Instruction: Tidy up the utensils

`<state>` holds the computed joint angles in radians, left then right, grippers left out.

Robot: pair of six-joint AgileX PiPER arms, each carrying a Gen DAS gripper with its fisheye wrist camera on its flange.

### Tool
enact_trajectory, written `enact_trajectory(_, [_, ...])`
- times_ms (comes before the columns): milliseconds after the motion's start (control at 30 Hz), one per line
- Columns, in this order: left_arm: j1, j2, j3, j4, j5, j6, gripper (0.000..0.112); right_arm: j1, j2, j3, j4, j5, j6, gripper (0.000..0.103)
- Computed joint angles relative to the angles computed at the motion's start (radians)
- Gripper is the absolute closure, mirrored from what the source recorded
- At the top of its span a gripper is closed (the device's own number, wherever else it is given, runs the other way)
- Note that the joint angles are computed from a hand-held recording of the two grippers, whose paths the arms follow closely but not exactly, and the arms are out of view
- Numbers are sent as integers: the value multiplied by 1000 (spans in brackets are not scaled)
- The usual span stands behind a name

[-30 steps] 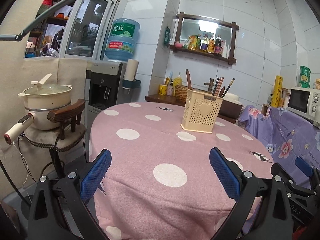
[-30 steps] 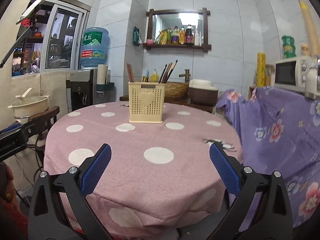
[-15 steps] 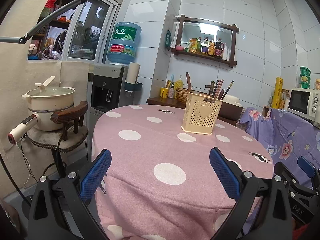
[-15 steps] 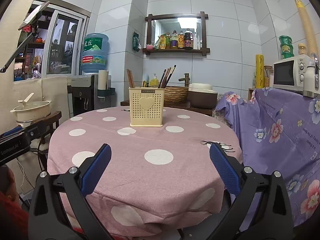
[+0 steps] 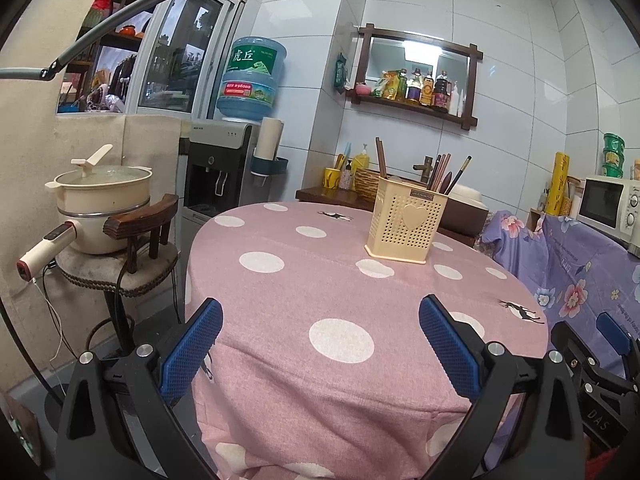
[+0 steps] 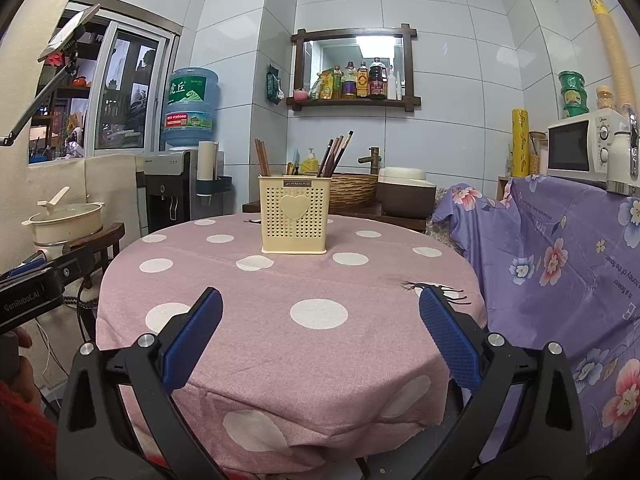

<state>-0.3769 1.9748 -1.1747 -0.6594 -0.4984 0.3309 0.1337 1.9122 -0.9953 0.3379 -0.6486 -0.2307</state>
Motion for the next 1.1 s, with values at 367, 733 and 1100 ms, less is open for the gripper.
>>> enact_trajectory(367, [2,1,-1,1,1,-2,15,4,2,1,7,-3,-5,6])
enact_trajectory(733, [3,1,6,10,0,-12,15,2,1,-4,2,5,-3,6])
enact_trajectory(1100, [8,13,8,26,6,-34,15,-1,14,-12,-14,8,10,6])
